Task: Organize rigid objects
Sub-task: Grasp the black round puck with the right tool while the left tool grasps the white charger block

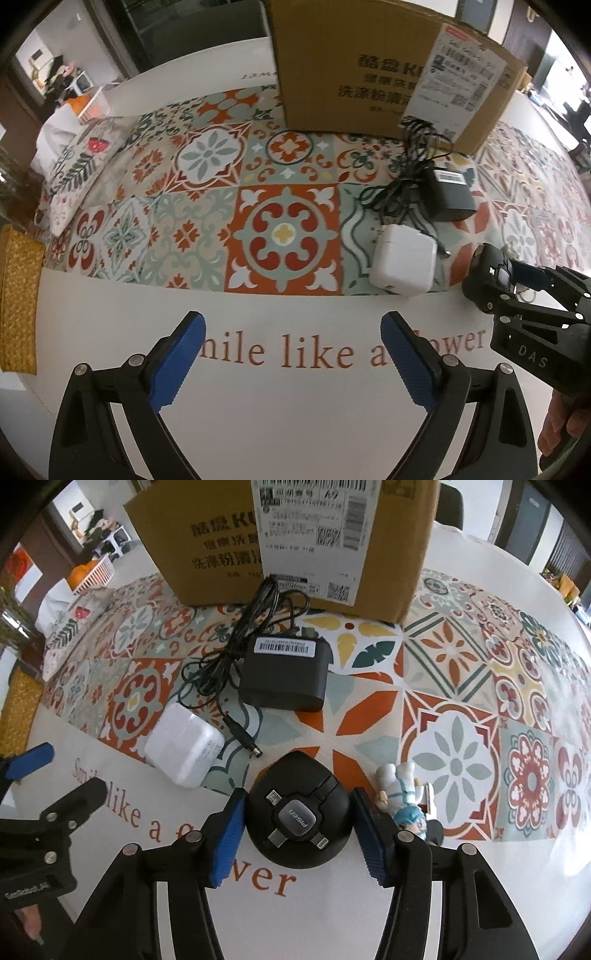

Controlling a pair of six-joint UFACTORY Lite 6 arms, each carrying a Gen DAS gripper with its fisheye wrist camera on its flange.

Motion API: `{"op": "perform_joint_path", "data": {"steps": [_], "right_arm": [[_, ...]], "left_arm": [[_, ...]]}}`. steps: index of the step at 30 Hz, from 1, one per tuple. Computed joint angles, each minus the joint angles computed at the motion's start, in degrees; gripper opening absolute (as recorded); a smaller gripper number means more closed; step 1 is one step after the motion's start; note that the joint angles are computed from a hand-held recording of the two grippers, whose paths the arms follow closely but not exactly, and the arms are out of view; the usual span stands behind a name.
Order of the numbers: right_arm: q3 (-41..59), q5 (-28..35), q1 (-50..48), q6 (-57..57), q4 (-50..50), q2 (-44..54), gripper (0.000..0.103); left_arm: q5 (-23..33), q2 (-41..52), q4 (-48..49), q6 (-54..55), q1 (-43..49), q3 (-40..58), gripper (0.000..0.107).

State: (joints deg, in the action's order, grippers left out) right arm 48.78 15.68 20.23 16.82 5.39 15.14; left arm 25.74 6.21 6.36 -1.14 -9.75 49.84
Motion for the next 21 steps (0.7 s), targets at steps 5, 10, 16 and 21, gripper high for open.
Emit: {"op": "perform_joint_path", "data": {"steps": [5,10,16,21], "right_arm": [[-3.15,0.41,-0.37,2.11,-1.39,-5.41,0.057],[-5.12,1.28,-0.48,6.92,-4.3,-8.47,0.057],[-7.23,1.16,-1.18,8.85,-4.74,-9.57,0.057],[-8.32,0.03,-2.09,6.18,-1.13,-9.58,0.057]], "left_arm": [[0.42,0.08,-8.74,10.46,-0.1,1.21,0.096],[0.39,3.53,-18.14,21.55,-0.47,3.96,0.092],[1.68,10.82,-23.99,29.8,-1.93,8.82,0.081],[1.63,14.72,-24.25,30.26,-3.95,12.52,0.076]]}}
